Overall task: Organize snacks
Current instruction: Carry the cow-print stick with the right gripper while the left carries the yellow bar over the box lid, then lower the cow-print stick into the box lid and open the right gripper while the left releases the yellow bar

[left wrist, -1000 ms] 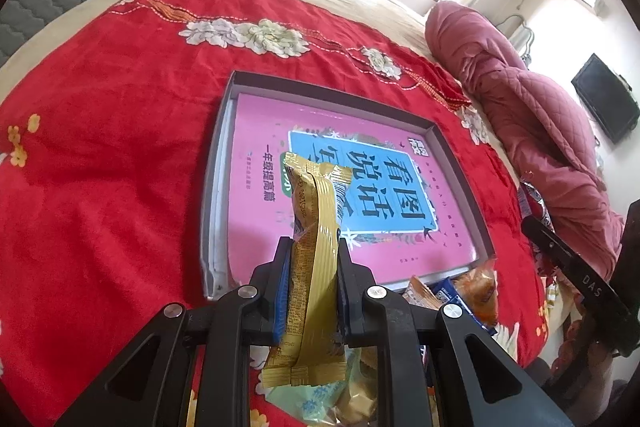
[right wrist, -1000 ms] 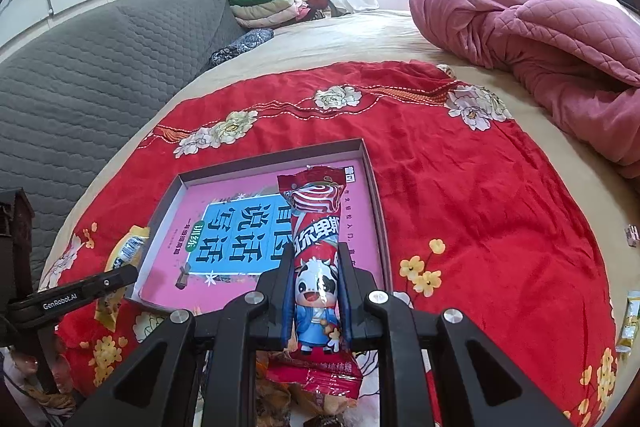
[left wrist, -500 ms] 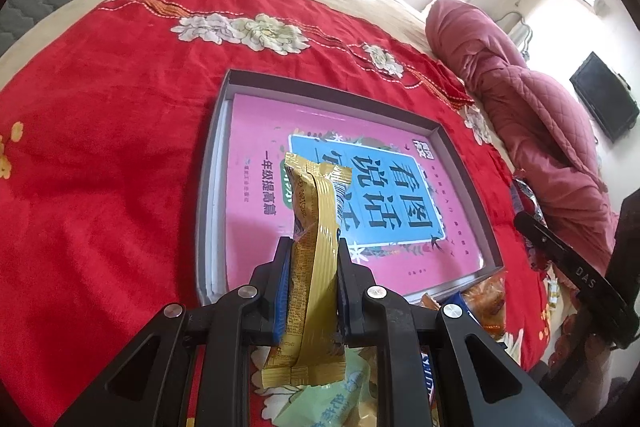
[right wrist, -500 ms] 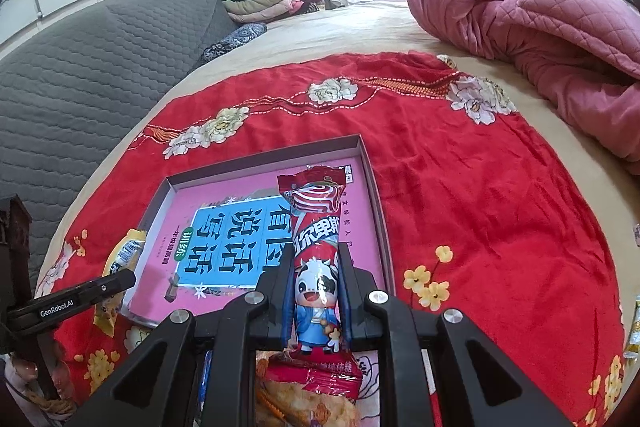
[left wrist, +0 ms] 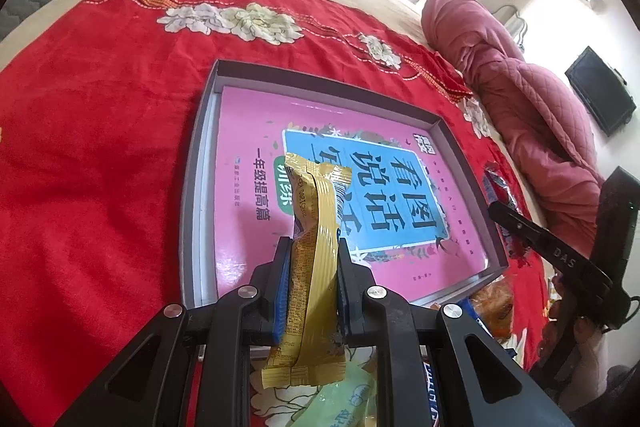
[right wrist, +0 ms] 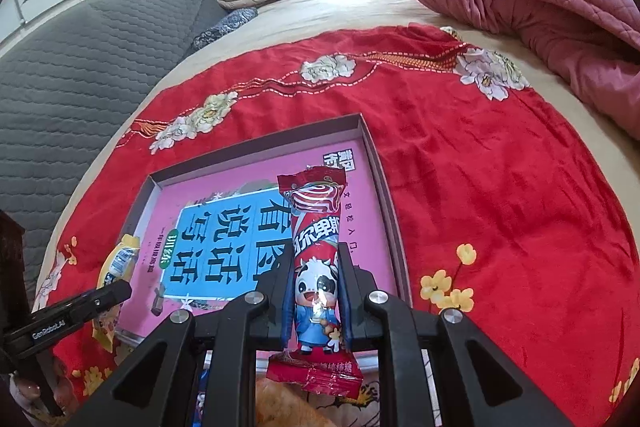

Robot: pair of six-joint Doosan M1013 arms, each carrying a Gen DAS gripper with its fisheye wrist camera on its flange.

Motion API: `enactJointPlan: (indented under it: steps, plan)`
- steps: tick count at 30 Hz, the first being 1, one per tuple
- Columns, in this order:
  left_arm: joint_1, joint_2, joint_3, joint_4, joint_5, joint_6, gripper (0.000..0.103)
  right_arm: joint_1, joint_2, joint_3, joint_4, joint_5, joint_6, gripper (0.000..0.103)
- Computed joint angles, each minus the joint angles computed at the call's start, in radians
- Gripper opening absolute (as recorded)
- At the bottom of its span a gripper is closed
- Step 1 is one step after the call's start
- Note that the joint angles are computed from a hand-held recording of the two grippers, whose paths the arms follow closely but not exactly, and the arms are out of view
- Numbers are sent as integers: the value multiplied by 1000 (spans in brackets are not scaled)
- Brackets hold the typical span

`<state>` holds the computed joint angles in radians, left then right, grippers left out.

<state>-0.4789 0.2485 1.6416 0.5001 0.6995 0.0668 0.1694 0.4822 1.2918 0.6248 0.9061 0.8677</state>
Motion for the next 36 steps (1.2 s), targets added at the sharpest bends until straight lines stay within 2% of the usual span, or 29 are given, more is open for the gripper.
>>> enactJointPlan:
  steps: [19, 36]
  plan:
    - [17, 10, 1, -20, -7, 15, 20, 15, 31, -16, -102, 5, 85, 18]
    - [25, 19, -4, -46, -14, 54, 20, 17, 30, -9, -127, -7, 117, 19]
